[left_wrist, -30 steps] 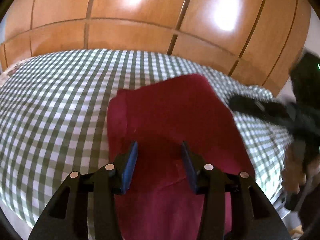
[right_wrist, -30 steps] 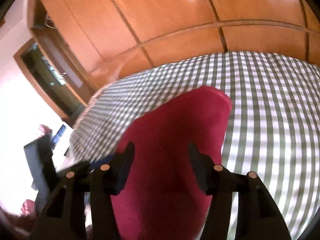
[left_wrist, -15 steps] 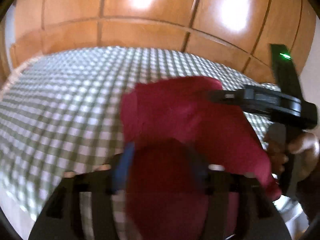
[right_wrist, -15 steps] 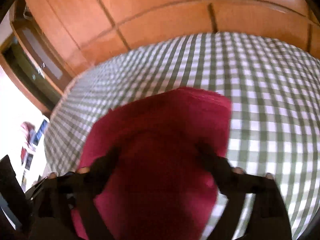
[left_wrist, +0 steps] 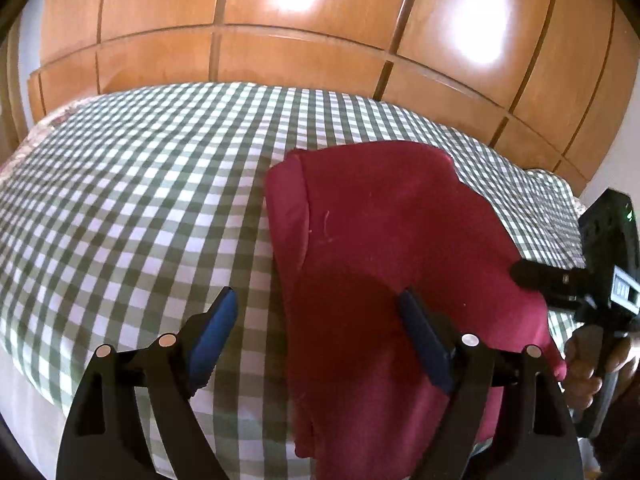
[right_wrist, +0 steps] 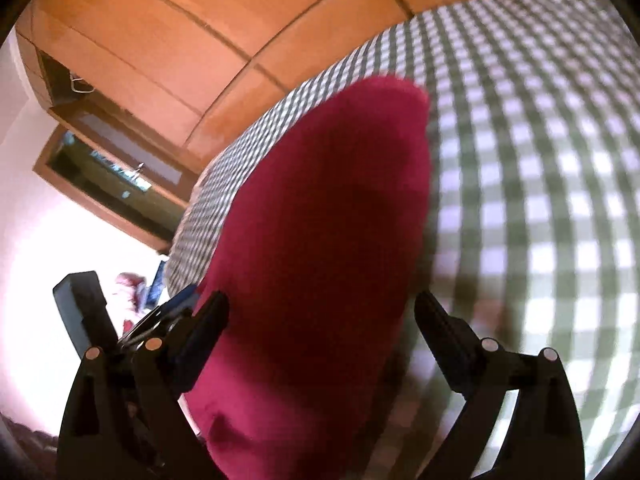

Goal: Fold small clothes

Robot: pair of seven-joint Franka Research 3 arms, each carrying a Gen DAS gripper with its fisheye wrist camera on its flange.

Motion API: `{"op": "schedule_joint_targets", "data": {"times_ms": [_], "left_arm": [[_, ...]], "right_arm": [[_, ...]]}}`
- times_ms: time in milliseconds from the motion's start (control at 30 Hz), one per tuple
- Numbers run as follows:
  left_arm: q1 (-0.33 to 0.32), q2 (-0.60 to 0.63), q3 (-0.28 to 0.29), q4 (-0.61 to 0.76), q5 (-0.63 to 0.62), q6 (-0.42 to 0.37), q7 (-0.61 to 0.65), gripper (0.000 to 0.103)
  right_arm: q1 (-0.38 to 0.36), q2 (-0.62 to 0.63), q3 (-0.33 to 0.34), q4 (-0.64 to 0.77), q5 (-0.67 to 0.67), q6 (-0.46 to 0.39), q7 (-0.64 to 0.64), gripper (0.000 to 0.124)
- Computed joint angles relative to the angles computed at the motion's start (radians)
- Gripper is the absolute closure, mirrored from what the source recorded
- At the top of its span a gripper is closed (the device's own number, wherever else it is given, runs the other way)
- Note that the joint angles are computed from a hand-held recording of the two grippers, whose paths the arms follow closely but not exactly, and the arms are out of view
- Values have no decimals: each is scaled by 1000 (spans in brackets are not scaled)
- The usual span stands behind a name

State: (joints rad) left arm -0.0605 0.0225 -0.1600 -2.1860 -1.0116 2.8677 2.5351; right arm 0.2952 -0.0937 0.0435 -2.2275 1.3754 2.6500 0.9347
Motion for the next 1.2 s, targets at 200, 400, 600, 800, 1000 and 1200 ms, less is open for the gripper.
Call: {"op": "schedule_joint_targets", "data": {"times_ms": [200, 400, 600, 800, 1000, 1200], "left_arm": [[22, 13, 11, 14, -41, -92, 11, 21], [105, 58, 43, 79, -167, -423, 40, 47], [132, 49, 42, 85, -232, -538, 105, 66], [90, 82, 10, 174, -194, -567, 94, 66], [-5, 217, -83, 394, -85, -523, 49, 66], [-141, 402, -143, 629, 248, -435, -146, 65]], "right_arm": [[0, 62, 7, 55, 30, -51, -7, 35], [-4, 115, 32, 112, -6, -35, 9, 58], [21, 85, 55, 122, -45, 72, 18, 75], [34, -20, 33, 39, 20, 187, -40, 76], [11, -119, -21, -43, 10, 336, -23, 77], [-92, -140, -39, -161, -260, 445, 265, 77]]}}
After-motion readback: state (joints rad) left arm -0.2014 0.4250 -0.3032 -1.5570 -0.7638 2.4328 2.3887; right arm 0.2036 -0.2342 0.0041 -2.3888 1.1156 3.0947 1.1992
